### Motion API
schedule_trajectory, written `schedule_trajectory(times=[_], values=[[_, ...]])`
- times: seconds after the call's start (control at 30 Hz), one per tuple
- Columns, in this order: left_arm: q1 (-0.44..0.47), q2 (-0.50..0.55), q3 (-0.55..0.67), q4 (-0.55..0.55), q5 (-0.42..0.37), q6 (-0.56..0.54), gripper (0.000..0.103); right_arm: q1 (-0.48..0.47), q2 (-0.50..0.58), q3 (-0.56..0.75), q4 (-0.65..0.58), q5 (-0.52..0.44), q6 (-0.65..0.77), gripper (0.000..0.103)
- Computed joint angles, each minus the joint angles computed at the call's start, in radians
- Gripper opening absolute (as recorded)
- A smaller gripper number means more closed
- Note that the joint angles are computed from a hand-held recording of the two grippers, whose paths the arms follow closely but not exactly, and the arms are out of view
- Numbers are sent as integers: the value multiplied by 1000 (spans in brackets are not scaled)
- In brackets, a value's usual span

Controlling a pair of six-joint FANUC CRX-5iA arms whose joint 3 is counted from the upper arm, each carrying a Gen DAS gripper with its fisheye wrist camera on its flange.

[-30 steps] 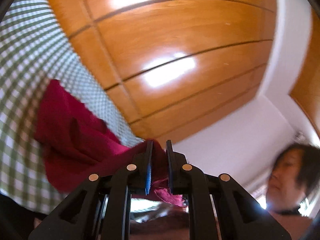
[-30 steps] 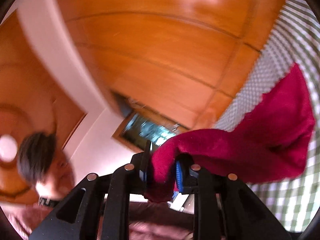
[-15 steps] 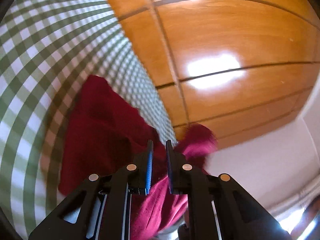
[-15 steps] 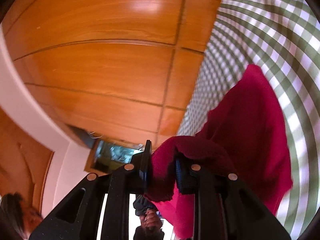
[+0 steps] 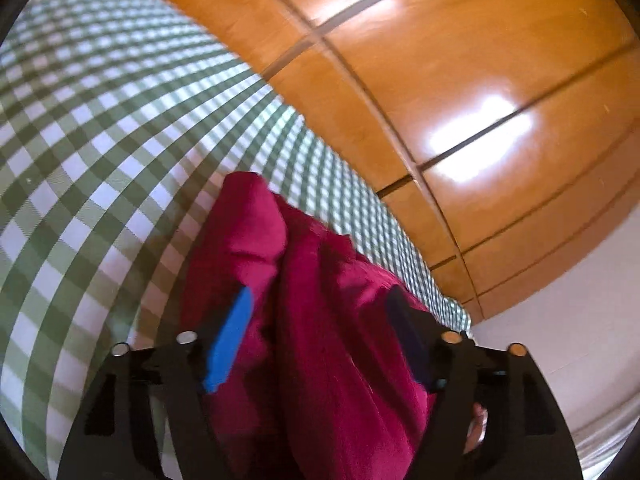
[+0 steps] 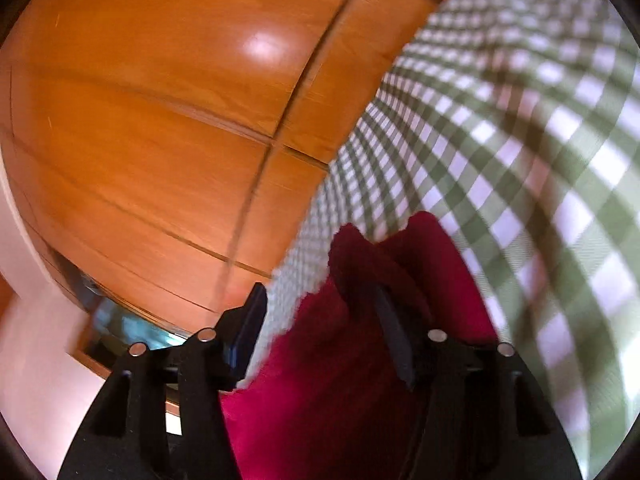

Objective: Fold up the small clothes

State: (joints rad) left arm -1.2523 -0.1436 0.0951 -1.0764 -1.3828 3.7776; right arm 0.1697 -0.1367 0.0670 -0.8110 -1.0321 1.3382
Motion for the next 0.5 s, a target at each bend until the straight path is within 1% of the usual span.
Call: schedule_trajectory(times=[0.03, 0.1, 0.17, 0.23, 0.27, 0.3, 0.33, 0.37, 0.4, 0.43, 0.47, 0.5], values=[[-6, 9, 9, -15, -7, -17, 77, 38, -14, -2, 71, 13, -33, 71], [-16, 19, 30, -28, -16, -64, 78, 96, -39, 3, 185, 0, -40, 73], [13, 26, 57, 8, -5, -152, 78, 158, -51, 11, 299, -24, -54, 73], [91, 35, 85, 119, 24, -293, 78, 216, -54, 33, 383, -78, -34, 73], [143, 40, 93, 191, 42, -363, 78, 261, -47, 39, 433, -91, -33, 73], [179, 47, 99, 245, 51, -408, 72, 292, -42, 50, 473, -121, -19, 72], [219, 51, 101, 303, 66, -454, 64, 340, -33, 58, 536, -151, -10, 70], [267, 55, 99, 368, 95, -508, 43, 368, -32, 56, 572, -159, -4, 68], [284, 62, 103, 395, 99, -533, 23, 403, -32, 56, 606, -183, 19, 64], [303, 70, 111, 420, 97, -563, 14, 418, -22, 68, 611, -205, 39, 60], [308, 74, 118, 426, 92, -577, 3, 430, -9, 83, 612, -224, 55, 58], [303, 82, 138, 411, 66, -585, 3, 449, 16, 106, 621, -249, 69, 54]])
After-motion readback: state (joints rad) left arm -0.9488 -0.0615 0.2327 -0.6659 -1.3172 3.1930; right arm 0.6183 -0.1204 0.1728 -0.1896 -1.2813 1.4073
